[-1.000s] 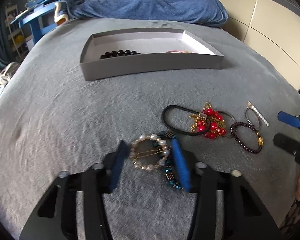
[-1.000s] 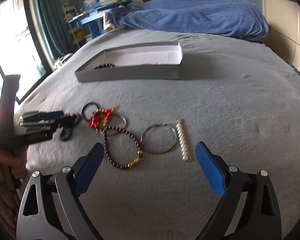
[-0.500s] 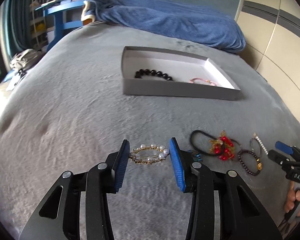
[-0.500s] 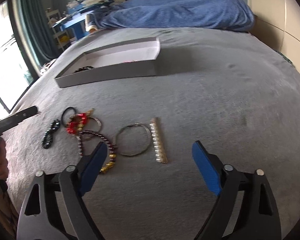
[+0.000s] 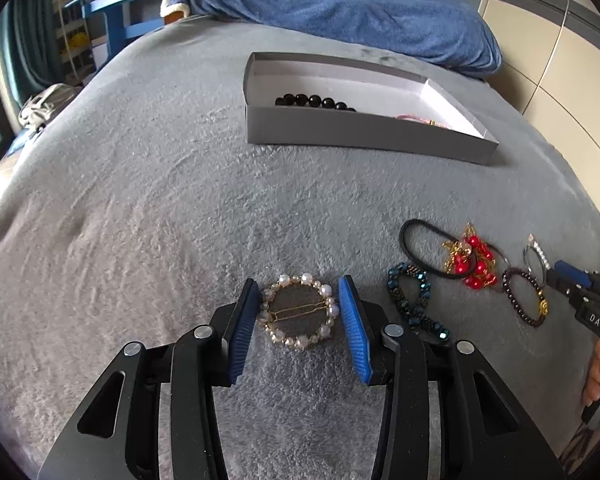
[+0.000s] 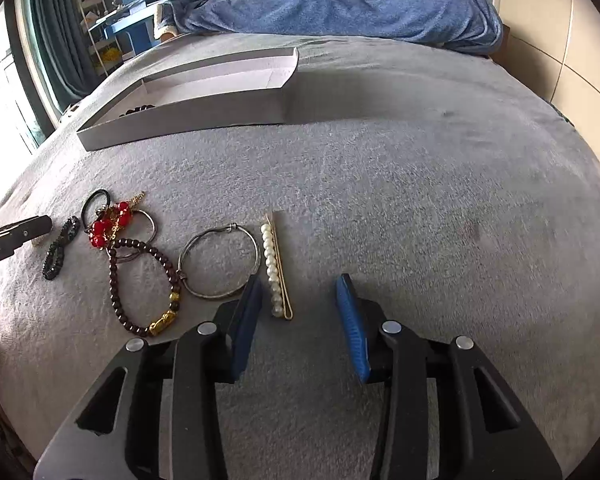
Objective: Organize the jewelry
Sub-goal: 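Grasp the pearl bar hair clip with the right tool while the left tool lifts the pearl ring clip, then carry both pearl clips into the grey box and open both tools to release them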
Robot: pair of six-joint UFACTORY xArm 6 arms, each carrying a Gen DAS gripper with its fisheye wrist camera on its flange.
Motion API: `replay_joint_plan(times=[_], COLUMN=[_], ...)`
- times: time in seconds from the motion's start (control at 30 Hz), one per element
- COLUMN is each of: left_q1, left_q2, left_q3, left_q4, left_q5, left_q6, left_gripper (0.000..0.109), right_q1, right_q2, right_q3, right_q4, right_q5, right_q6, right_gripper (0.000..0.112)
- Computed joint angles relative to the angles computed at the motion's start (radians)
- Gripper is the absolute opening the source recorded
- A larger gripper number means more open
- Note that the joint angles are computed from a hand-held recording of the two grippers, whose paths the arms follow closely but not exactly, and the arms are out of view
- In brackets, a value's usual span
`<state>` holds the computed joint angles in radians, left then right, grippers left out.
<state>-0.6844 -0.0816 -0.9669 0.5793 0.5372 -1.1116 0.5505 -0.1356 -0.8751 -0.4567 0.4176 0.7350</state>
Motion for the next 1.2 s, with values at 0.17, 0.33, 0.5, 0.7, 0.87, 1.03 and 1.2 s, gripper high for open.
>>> replay_joint_plan(times=[0.17,0.33,0.5,0.7,0.87,1.03,1.2], left_q1=[-0.006,-0.017,-0.02,-0.023,-0.013,-0.005,0.009], left_q2=[0.006,-0.002,-0.013,-0.013,-0.038,-0.042,-0.01], left_q3=[-0.003,-0.001,0.012,0.006,0.017,0.003,-0.042], left_q4=[0.003,0.019,0.024,0.048,0.101,0.145,0.135], left_q5=[0.01,0.038,0.048,0.041,0.009,-0.014,-0.034], left_q6=[0.012,0.003,-0.001,0.005,-0.054,-0.089,-0.05], left_gripper=[0.05,0.059,0.059,0.042,0.042,0.042,0.042], right_q1=[0.021,0.035,0.029,0.009,-0.01,-0.016,-0.009], right_q2=[0.029,0.038,0.035,0.014,0.001,0.007,0.031], right_q3=[-0.034,-0.043,-0.039,-0.023,-0.015,-0.022,-0.057], right_q4=[-0.073,-0.091,-0.072,-0.058,-0.022,0.03,0.03], right_q5=[0.027,0.034,0.022,-0.021,-0.069,-0.107,-0.123], right_q6=[-0.002,-0.022,-0.03,0.008,0.024,0.008,0.005], right_gripper=[0.024,0.009,0.009,0.008,0.008,0.008,0.008])
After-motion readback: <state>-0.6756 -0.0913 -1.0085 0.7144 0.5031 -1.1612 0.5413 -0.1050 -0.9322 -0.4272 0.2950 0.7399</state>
